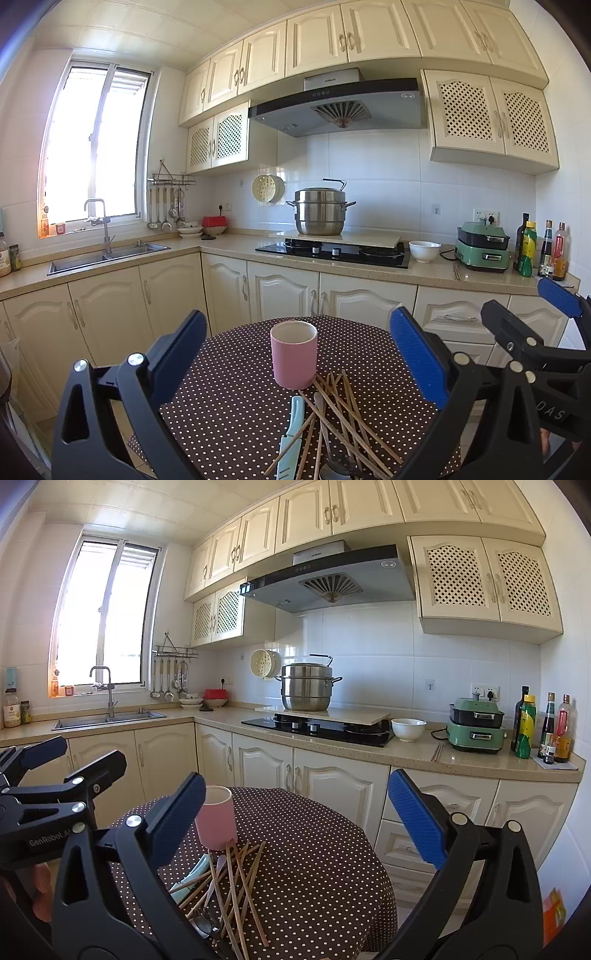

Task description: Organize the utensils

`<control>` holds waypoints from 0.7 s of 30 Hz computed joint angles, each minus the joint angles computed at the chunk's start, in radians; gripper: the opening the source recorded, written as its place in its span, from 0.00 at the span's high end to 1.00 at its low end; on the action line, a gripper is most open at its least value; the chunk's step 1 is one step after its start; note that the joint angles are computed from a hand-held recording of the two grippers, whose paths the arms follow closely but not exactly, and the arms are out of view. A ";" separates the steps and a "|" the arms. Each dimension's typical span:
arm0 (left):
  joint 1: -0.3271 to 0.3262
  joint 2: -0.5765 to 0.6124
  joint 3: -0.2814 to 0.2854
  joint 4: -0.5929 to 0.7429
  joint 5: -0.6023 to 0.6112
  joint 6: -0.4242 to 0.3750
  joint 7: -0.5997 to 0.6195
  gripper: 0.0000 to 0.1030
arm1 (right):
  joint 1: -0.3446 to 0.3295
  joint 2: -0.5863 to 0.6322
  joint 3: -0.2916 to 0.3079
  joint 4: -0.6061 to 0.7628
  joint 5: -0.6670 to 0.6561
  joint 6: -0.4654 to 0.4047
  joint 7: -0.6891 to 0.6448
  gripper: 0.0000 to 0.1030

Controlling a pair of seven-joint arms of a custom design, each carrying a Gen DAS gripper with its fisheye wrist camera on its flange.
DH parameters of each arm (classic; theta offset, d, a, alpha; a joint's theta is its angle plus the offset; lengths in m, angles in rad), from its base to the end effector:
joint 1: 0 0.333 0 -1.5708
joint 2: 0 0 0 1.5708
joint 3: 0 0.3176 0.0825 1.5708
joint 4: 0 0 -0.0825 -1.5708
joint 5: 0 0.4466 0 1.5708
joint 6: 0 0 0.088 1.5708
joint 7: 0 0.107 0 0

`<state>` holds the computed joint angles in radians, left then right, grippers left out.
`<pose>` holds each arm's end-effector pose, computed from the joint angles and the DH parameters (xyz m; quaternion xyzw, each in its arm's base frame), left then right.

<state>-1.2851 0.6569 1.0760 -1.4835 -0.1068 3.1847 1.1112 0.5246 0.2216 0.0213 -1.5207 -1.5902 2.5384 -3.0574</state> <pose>0.6798 -0.3774 0.5871 -0.4862 0.5956 -0.4900 0.4108 0.6275 0.3930 0.6061 -0.5220 0.5419 -0.4859 0.4446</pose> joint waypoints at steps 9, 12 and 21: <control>0.067 0.002 -0.058 0.056 0.076 -0.060 -0.051 0.05 | -0.002 0.030 -0.007 0.026 0.075 0.015 -0.059 0.06; 0.120 0.000 -0.113 0.088 0.110 -0.082 -0.059 0.05 | -0.006 0.053 -0.014 0.049 0.123 0.036 -0.098 0.06; 0.542 -0.015 -0.640 0.291 0.085 -0.301 0.158 0.05 | -0.022 0.179 -0.039 0.161 0.419 0.112 -0.388 0.06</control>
<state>-0.7427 0.6423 0.4359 -1.1923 -0.0222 2.8839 1.2690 0.5029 0.4005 -0.0181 -1.3596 -1.1709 2.6508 -3.4450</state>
